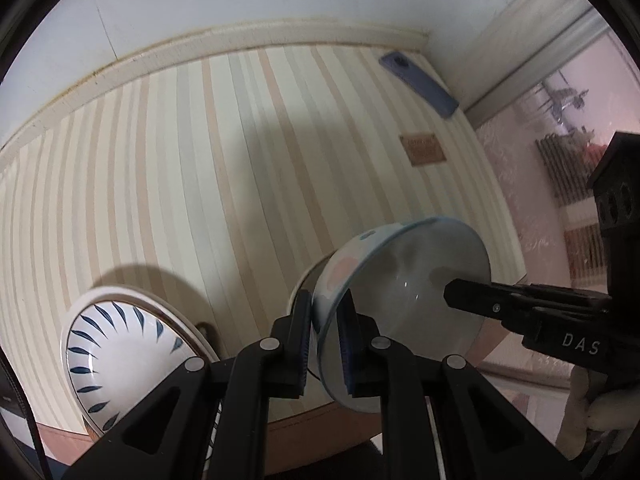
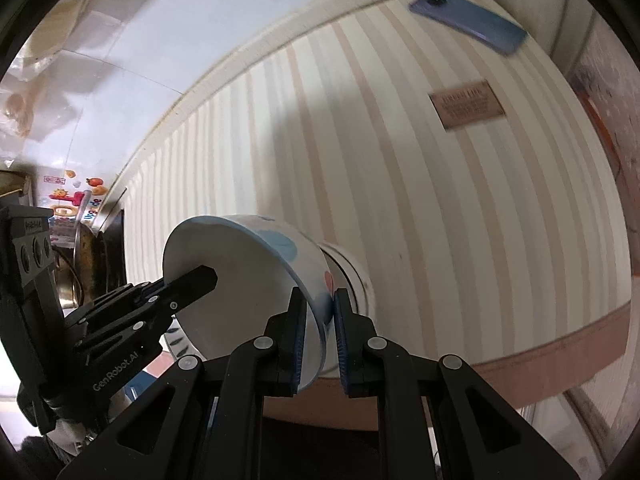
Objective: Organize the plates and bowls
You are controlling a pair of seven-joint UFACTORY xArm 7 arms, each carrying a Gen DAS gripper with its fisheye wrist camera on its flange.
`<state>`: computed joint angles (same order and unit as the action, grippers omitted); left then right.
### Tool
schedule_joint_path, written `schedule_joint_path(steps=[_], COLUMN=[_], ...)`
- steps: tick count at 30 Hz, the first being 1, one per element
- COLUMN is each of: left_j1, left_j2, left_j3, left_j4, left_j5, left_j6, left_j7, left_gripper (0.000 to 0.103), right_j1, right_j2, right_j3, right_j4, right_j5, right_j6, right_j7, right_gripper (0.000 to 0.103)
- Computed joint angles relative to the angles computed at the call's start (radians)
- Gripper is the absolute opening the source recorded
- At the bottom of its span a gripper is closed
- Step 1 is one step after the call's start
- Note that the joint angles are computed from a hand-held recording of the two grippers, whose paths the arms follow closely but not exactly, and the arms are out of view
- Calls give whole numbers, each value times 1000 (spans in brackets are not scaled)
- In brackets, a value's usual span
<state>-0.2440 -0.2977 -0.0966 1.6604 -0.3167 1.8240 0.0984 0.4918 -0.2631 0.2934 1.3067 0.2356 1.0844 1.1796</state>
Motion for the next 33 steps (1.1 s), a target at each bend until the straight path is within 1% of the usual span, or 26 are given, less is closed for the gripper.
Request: schedule_joint_path(steps=[5, 10, 11, 18, 25, 31, 33], left_j1=[-5, -7, -8, -14, -19, -20, -21], left_j2=[-16, -26, -33, -29, -49, -59, -61], left_j3=[-13, -21, -22, -28, -34, -34, -35], left_j4=[-46, -88, -97, -91, -131, -133, -123], left_j5=[28, 53, 55, 77, 99, 107, 107], left_j6=[7, 0, -14, -22, -42, -54, -57], left_j7=[3, 2, 4, 8, 22, 35, 36], left_gripper=[11, 11, 11, 11, 11, 11, 12], right_j1=[9, 13, 13, 13, 14, 14, 13], right_j2=[-13, -4, -1, 47, 88, 79, 80], right_j3=[-8, -10, -11, -12, -2, -9, -9], right_j4=[-58, -73, -73, -17, 44, 26, 27], right_j5=[46, 61, 62, 43, -15, -8, -9], right_j6=[-30, -39, -38, 12, 72, 50, 58], right_j7=[-7, -21, -24, -45, -34, -28, -19], right_gripper=[15, 15, 15, 16, 18, 19, 19])
